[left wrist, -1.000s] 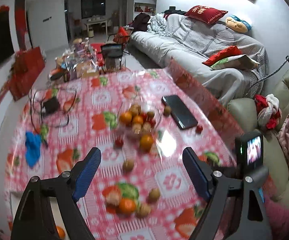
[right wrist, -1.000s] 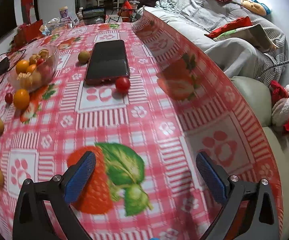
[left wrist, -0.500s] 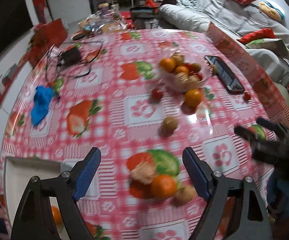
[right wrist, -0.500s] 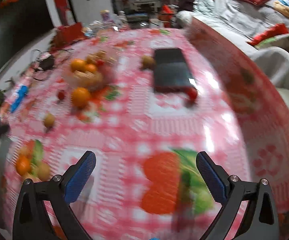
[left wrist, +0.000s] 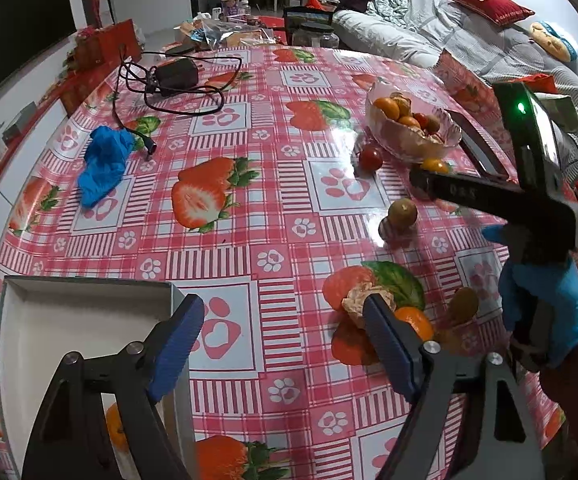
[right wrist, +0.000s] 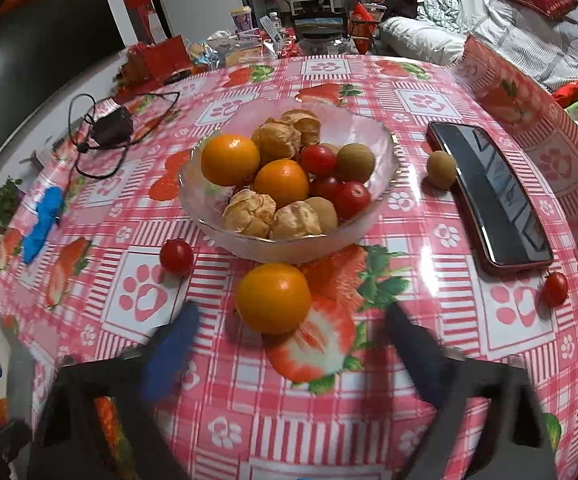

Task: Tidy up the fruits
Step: 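Close the right gripper on the orange while the left gripper grasps a brown ginger piece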

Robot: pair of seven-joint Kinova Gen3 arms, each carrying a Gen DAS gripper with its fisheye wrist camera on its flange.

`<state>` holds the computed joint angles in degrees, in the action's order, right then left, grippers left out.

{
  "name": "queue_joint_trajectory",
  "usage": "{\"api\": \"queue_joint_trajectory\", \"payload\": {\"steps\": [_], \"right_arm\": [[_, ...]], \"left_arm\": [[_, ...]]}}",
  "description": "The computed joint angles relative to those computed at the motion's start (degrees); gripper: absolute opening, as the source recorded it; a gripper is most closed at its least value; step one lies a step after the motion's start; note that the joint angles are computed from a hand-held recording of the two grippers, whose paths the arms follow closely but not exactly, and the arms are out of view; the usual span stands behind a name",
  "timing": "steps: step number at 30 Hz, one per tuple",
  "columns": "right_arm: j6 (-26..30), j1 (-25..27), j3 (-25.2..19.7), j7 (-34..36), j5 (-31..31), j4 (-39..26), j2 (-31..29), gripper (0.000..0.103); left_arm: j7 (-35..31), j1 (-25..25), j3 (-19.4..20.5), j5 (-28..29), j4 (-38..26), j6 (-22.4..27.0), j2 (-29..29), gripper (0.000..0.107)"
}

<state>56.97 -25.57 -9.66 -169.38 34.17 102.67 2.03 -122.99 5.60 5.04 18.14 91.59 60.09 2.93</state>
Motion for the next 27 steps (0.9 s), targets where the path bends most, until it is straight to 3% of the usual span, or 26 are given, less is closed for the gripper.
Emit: {"api": "queue_joint_trajectory", "payload": {"steps": [1, 2, 5, 10, 15, 21, 27], "right_arm": [[0.7, 0.6, -0.9, -0.1, 0.5, -0.4, 0.3, 0.069], [0.5, 0.7, -0.8, 0.7, 0.3, -0.5, 0.4, 0.057], [-0.9, 0.2, 0.2, 1.8, -0.7, 0.1, -0.5, 0.041], [-3.6, 0.9, -1.4, 0.2, -3.8, 4.3, -5.8, 0.041], [-0.9, 2.0, -7.6, -6.2, -4.9, 9.0, -13.3, 0.041], [3.6, 3.6, -15.4, -13.5, -6.6, 10.9, -18.9, 0.041], [8.8, 4.1, -21.5, -17.0, -6.9, 10.4, -20.7, 0.041]], "left_arm": [[-0.1, 0.0, 0.0, 0.1, 0.0, 0.0, 0.3, 0.084], [-0.1, 0.1, 0.1, 0.1, 0.1, 0.0, 0.5, 0.082], [0.2, 0.4, 0.3, -0.1, 0.5, 0.1, 1.0, 0.079], [-1.5, 0.5, 0.5, 1.1, 2.3, 0.5, -0.5, 0.075], [-3.4, 1.4, 0.6, 4.0, 5.6, 2.5, -3.5, 0.075], [1.9, 4.0, 1.4, 3.6, 9.3, 2.3, -4.8, 0.075], [10.7, 7.5, 3.8, -0.1, 11.4, -3.0, -6.3, 0.075]]}}
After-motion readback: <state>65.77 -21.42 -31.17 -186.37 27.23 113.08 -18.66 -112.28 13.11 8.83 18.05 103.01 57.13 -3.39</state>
